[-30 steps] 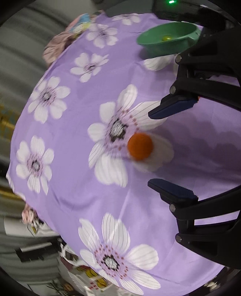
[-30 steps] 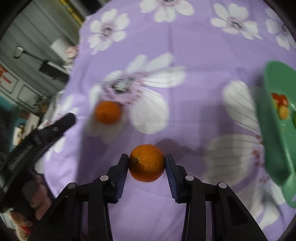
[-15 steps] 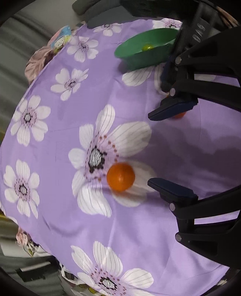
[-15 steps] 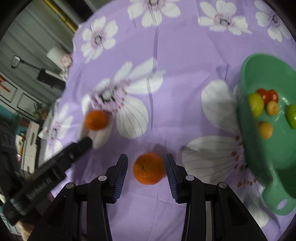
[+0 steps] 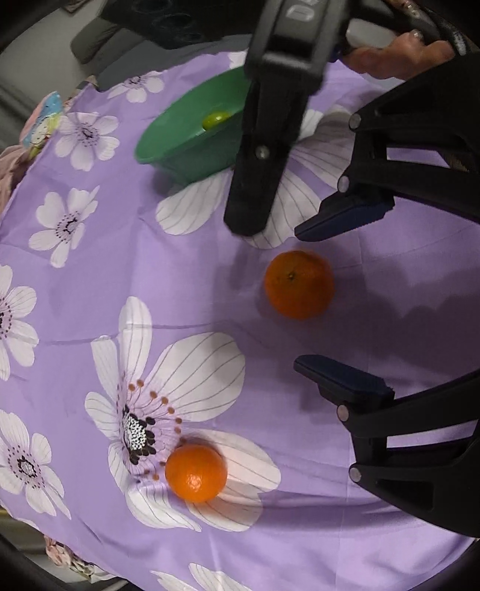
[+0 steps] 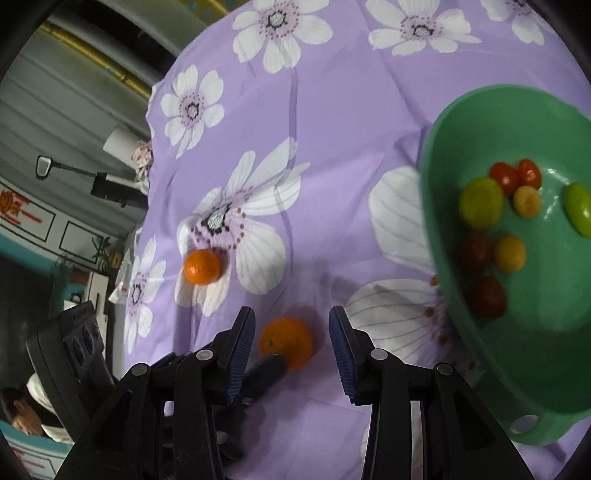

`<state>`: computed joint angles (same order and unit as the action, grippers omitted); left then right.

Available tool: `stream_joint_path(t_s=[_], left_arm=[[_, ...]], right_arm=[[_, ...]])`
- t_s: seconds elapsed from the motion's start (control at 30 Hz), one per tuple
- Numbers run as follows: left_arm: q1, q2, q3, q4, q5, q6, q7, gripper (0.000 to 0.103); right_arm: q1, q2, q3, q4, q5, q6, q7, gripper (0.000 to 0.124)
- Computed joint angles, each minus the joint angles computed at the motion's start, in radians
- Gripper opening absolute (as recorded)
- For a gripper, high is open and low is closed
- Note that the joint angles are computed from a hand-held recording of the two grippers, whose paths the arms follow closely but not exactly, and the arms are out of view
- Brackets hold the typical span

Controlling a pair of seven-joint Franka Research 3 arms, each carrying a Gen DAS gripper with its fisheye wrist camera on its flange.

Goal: Organize fruits

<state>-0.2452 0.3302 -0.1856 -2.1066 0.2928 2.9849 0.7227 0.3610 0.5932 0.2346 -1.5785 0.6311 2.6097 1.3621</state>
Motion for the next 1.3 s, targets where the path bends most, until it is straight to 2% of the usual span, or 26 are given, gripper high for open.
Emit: stream_joint_path(t_s=[0.27, 0.53, 0.6, 0.63, 0.67, 0.7, 0.8, 0.87, 0.97, 1.0, 1.1, 1.17, 1.3], left_arm=[[0.101, 0.033, -0.114, 0.012, -0.147, -0.012, 0.127, 0.057], [0.060, 0.040, -0.073, 0.011, -0.155, 0.022, 0.110, 0.053], [0.067, 0.046, -0.082, 0.012, -0.160, 0.035, 0.112, 0.047], [0.088, 0.050, -0.105, 0.009, -0.173, 0.044, 0.129, 0.043], [0.084, 0.051, -0.102, 0.011, -0.172, 0.043, 0.128, 0.043], [0.060, 0.049, -0.078, 0.012, -0.157, 0.043, 0.111, 0.044], [0.052, 0.043, -0.069, 0.010, -0.147, 0.053, 0.100, 0.043], [-0.010, 0.016, -0.003, -0.004, -0.091, 0.064, 0.052, 0.043], [-0.150, -0.020, 0.150, -0.013, 0.055, 0.093, -0.089, 0.043], [-0.220, -0.034, 0.225, -0.010, 0.134, 0.096, -0.161, 0.043], [-0.333, -0.050, 0.344, 0.020, 0.316, 0.088, -0.310, 0.043], [-0.358, -0.049, 0.364, 0.051, 0.400, 0.078, -0.365, 0.043], [-0.333, -0.029, 0.309, 0.134, 0.468, 0.041, -0.361, 0.043]], right_arm=[[0.017, 0.076, -0.012, 0.090, -0.041, -0.099, 0.062, 0.041], [0.023, 0.109, -0.022, 0.129, -0.059, -0.147, 0.101, 0.042], [0.008, 0.120, -0.007, 0.139, -0.040, -0.162, 0.092, 0.042], [0.003, 0.124, -0.002, 0.143, -0.032, -0.169, 0.086, 0.042], [0.000, 0.127, 0.001, 0.147, -0.028, -0.176, 0.079, 0.041], [0.003, 0.127, -0.002, 0.149, -0.031, -0.178, 0.080, 0.041], [-0.011, 0.124, 0.009, 0.143, -0.002, -0.178, 0.069, 0.041], [-0.036, 0.116, 0.031, 0.133, 0.044, -0.181, 0.040, 0.041], [-0.041, 0.057, 0.042, 0.067, 0.090, -0.112, -0.029, 0.041], [-0.040, 0.028, 0.044, 0.035, 0.101, -0.075, -0.057, 0.041], [-0.052, -0.036, 0.061, -0.034, 0.159, 0.009, -0.140, 0.041], [-0.073, -0.072, 0.078, -0.073, 0.222, 0.047, -0.201, 0.041], [-0.119, -0.143, 0.097, -0.146, 0.383, 0.098, -0.325, 0.041]])
